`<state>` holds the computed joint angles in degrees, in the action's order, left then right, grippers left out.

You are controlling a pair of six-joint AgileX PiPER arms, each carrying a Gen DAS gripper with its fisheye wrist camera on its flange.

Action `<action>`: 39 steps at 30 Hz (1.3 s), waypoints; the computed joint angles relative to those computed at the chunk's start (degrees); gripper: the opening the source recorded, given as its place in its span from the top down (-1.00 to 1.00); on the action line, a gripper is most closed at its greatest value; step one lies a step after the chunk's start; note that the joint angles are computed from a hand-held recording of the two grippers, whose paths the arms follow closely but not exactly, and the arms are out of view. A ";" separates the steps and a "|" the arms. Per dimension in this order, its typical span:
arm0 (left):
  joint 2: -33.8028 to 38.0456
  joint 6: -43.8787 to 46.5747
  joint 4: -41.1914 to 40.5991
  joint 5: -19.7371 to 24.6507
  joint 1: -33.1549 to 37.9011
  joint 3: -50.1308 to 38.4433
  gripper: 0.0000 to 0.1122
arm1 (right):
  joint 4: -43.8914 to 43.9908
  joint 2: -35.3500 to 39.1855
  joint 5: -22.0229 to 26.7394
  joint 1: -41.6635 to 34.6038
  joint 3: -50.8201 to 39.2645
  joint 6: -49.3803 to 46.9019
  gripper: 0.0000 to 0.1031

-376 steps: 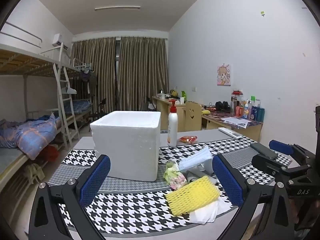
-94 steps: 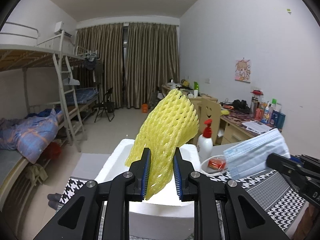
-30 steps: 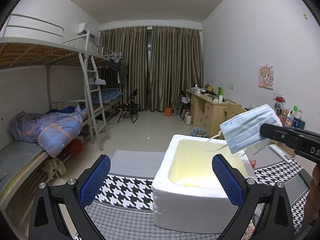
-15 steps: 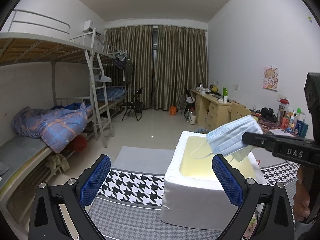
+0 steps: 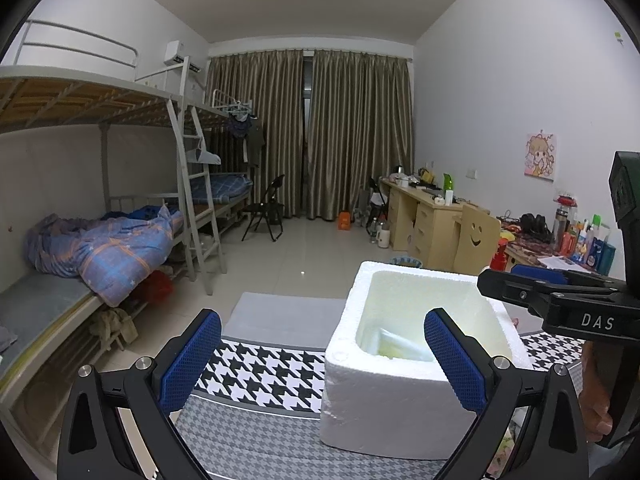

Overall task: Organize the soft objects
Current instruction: 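Withdraw both open grippers from the foam box back over the table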

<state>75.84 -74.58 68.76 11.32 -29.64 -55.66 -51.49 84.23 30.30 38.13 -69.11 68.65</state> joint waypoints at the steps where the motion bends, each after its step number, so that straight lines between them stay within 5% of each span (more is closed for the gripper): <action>1: -0.24 -1.11 1.17 0.15 -0.18 0.36 -0.81 | -0.16 -0.15 0.01 0.10 0.12 0.14 -0.48; 7: -0.94 -2.09 1.85 0.84 -0.81 0.79 -0.81 | -3.95 -1.22 2.25 1.87 1.00 2.86 -0.49; 19: -2.92 -2.19 2.11 6.17 -6.25 0.36 -0.81 | -11.40 -3.95 6.81 5.55 3.67 8.64 -0.84; 39: -6.59 -5.52 5.73 11.65 -14.47 1.78 -0.81 | -18.67 -12.44 12.69 11.61 12.11 18.34 -0.84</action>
<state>69.25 -80.10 74.48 22.97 -44.11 -53.89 -70.17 71.79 42.99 49.73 -57.00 86.99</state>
